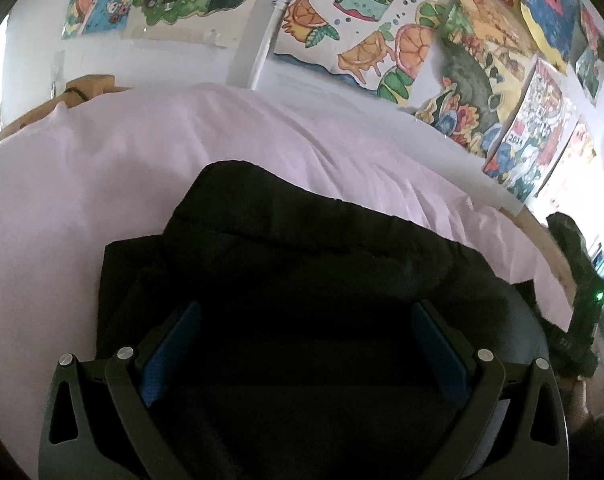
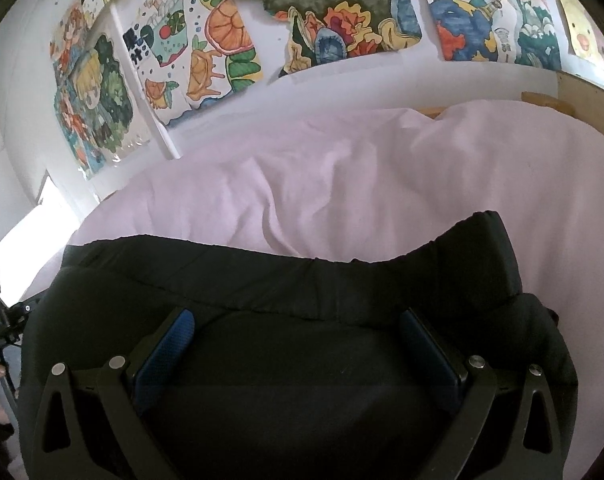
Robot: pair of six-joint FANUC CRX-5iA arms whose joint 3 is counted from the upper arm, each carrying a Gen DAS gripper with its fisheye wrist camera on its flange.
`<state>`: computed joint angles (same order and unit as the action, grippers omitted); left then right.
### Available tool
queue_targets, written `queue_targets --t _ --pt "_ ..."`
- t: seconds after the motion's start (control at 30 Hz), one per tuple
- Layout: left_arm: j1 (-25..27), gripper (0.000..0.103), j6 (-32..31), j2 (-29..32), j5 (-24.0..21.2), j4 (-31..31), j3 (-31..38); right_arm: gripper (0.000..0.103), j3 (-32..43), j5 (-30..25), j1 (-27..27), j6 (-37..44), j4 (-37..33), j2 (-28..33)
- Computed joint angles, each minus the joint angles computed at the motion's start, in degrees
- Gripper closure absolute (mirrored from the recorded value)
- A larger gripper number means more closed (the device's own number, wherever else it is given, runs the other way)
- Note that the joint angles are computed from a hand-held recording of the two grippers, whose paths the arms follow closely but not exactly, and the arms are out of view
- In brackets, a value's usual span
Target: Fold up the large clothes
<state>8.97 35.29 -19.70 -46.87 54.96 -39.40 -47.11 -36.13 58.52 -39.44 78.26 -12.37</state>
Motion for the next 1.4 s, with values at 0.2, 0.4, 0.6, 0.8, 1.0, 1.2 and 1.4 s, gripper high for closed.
queue_targets --t 0.2,0.4,0.6,0.8,1.0,1.2,1.4 --pt "1.77 0.001 -1.32 1.07 -3.56 3.43 0.55 0.0 -0.91 0.68 -0.6 -2.19 2.23 -0.57" --pt "5.66 0.001 1.71 2.73 -6.89 -0.05 4.81 0.0 2.08 -8.33 5.53 5.07 -7.11 -1.31" --pt "13.92 0.001 1.25 4.82 -13.9 -1.23 7.56 0.0 1.97 -19.19 11.46 8.26 -14.65 -6.56" --pt "21.24 0.001 -8.67 5.82 -23.11 2.08 7.87 0.0 -1.92 -22.55 15.9 10.37 -17.54 -15.4" --pt "24.12 0.001 -11.48 7.75 -33.98 -1.1 10.04 0.0 -5.97 -23.7 20.05 7.94 -16.87 -21.67" --pt "24.45 0.001 -16.35 8.21 -41.18 -6.65 10.59 0.0 -9.48 -14.7 18.74 9.22 -20.72 -26.54" --pt "21.69 0.001 -18.52 7.21 -40.25 -11.99 10.66 0.0 -13.94 -1.49 12.76 7.91 -23.68 -29.39"
